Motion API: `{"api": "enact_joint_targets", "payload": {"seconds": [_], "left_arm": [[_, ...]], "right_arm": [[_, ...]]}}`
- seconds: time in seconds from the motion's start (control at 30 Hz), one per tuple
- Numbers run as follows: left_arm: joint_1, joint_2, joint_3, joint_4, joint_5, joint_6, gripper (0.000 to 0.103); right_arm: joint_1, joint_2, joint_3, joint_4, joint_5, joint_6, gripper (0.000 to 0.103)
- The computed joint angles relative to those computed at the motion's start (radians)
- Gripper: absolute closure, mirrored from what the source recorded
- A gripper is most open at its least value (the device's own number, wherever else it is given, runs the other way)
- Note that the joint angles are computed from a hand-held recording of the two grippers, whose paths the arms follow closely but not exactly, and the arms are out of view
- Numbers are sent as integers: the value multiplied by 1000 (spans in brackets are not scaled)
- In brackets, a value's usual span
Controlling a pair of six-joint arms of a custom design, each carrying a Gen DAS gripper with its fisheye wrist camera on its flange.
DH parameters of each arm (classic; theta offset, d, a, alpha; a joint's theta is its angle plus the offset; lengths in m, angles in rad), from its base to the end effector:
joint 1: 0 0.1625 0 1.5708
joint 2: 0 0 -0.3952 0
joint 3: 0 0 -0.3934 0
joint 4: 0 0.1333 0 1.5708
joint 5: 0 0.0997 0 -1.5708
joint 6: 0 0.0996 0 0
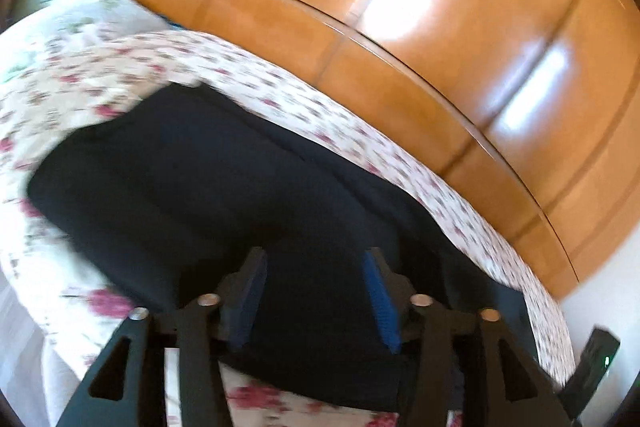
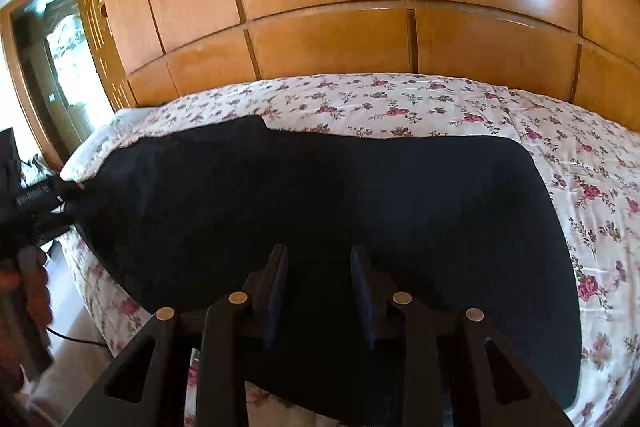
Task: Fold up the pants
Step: 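Lift the folded end with the left gripper and raise it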
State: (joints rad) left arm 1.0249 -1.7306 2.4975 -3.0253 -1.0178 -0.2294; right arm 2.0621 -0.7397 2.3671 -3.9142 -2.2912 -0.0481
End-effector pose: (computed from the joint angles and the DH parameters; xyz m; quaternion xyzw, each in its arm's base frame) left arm -0.0237 -0.3965 0.2775 0.0519 0.9089 -0.3974 0.1154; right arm 0.2455 -0.3155 0.0451 0.1145 -0.8777 0.3925 0.2500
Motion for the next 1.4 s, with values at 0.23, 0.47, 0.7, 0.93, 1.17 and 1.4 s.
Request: {"api": "enact_joint_targets", "payload": {"seconds": [0.23,0.47,0.7,0.93,1.17,1.4], "left_arm": [[56,-89,4,6,78,-118,45],[146,-145,-1,70,79,-250,39],[300,-39,-67,-23,-168,-178,39],[407,20,-116,-85,-330,-194,60],[451,55,-152,-82,-390,-186,83],[353,16,-130,-106,-299,-127,89]], "right_arm": [[-12,-17,22,-1,31,15,69],[-19,-22,21,3,37,9,68],[-17,-21,22,3,36,13,68],[-17,-15,21,-8,34,4,67],[-17,-11,20,-13,35,-2,65],[-16,-12,18,-7,36,-4,65]]}}
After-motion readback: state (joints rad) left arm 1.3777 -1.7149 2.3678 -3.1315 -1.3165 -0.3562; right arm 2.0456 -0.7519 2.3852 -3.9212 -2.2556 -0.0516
